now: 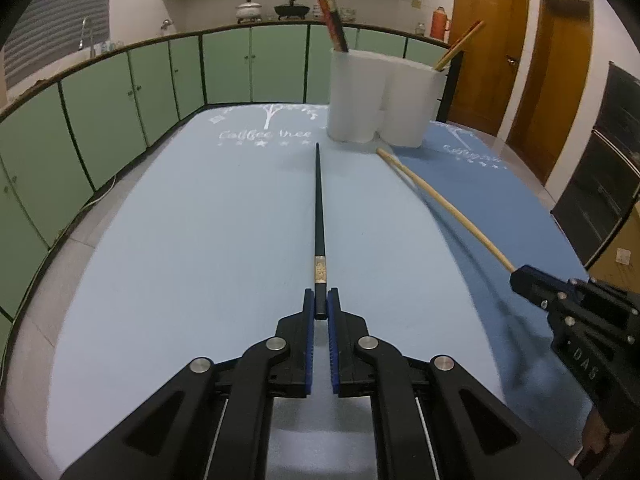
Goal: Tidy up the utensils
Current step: 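Grasp the black chopstick with the left gripper while the right grasps the wooden chopstick, then lift both held chopsticks and carry them above the white holder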
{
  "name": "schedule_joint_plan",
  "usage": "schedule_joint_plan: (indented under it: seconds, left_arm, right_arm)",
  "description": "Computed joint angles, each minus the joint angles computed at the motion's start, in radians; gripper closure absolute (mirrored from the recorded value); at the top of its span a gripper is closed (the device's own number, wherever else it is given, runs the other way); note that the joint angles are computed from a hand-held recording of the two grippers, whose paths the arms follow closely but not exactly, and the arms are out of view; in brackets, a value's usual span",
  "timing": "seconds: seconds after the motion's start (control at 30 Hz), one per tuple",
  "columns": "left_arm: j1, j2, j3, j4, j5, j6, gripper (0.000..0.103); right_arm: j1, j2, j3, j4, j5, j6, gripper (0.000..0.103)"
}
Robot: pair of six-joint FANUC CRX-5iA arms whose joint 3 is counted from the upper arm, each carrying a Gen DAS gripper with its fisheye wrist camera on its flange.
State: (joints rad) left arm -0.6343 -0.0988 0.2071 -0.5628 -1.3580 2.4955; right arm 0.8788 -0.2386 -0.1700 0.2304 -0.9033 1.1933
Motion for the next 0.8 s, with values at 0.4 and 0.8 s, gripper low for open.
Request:
schedule_joint_plan:
  seconds: [0.4,0.8]
  left_arm:
    - [-0.047,-0.012,0.126,-0.082,-0.034,-0.050,0.097]
    - [-0.062,0.004,0.252,-0.160,-0.001,-0.116,0.097]
  right_arm:
    - [-0.055,-0.013,0.115,-0.060,0.016,0.067,0.099]
    - [-0.159,0.058,0.362,-0.252,-0.039,0.220,0.099]
